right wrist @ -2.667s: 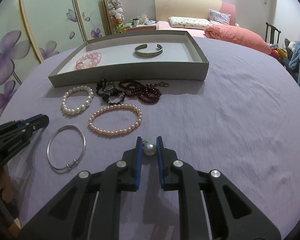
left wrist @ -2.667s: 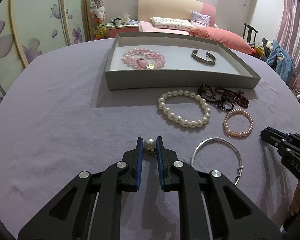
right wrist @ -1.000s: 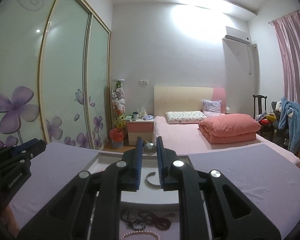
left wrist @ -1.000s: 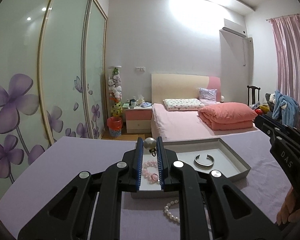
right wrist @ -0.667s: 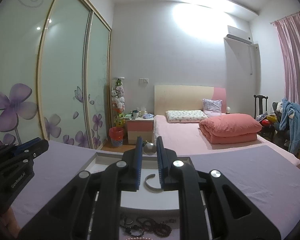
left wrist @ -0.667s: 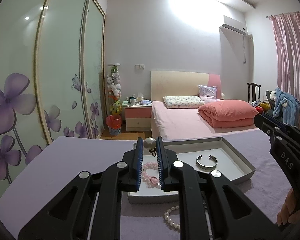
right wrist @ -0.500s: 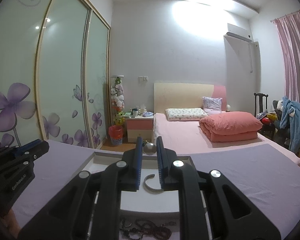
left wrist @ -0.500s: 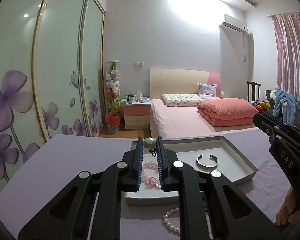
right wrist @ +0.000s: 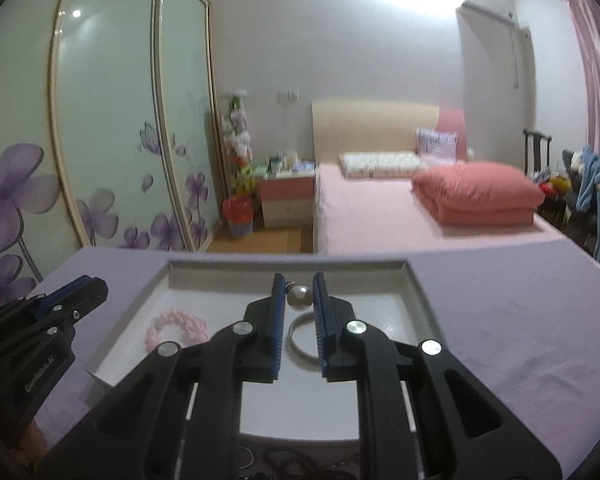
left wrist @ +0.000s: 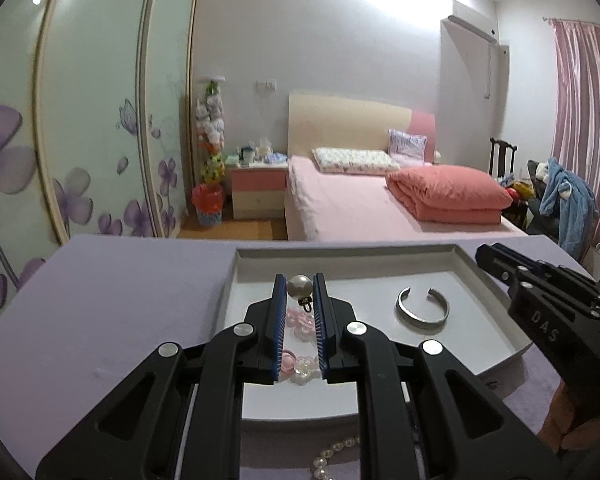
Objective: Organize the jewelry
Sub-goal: 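Carry the pearl into the grey tray and open the right tool, then withdraw the right tool from the tray back over the table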
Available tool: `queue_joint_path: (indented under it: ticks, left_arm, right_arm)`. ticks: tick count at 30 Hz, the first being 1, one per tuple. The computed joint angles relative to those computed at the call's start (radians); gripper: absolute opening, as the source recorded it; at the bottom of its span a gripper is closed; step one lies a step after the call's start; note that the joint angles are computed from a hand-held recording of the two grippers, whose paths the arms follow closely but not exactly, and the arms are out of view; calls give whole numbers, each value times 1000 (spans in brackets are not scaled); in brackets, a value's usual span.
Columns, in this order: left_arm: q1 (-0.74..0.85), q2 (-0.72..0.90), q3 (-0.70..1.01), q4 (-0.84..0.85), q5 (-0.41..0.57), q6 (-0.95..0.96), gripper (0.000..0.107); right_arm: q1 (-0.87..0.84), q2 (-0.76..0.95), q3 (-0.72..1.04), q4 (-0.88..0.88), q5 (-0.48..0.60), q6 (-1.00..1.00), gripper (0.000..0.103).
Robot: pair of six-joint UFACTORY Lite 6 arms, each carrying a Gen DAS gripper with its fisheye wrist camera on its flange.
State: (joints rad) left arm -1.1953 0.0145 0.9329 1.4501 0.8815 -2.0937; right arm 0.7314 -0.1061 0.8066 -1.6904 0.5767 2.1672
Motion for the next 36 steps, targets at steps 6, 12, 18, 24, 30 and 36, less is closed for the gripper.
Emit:
queue_joint_path:
  ticks: [6,12,18,24,30,36]
  left_arm:
    - [65,21,1,9,-87,13,14]
    - [103,55,28,1,-137,36,14]
    - [128,14,-2,-14,-156,43,18]
    - [133,-60,-44,-21,-140,43,19]
    - [105,-138,-90,-52,-99,52,19]
    - [3,-251,-172,-120,-31,77,20]
  right_arm:
    - [-82,103,56,-33,-113,37,15]
    - [-118,164,105,-17,-167,30,16]
    - [-138,97,53,-50,-183,76,45]
    - [-139,11,2,-7,-170,47,45]
    - [-106,-64,-45,77,-144,-27,45]
    - [-21,-199,-134,263,-82,-198,45]
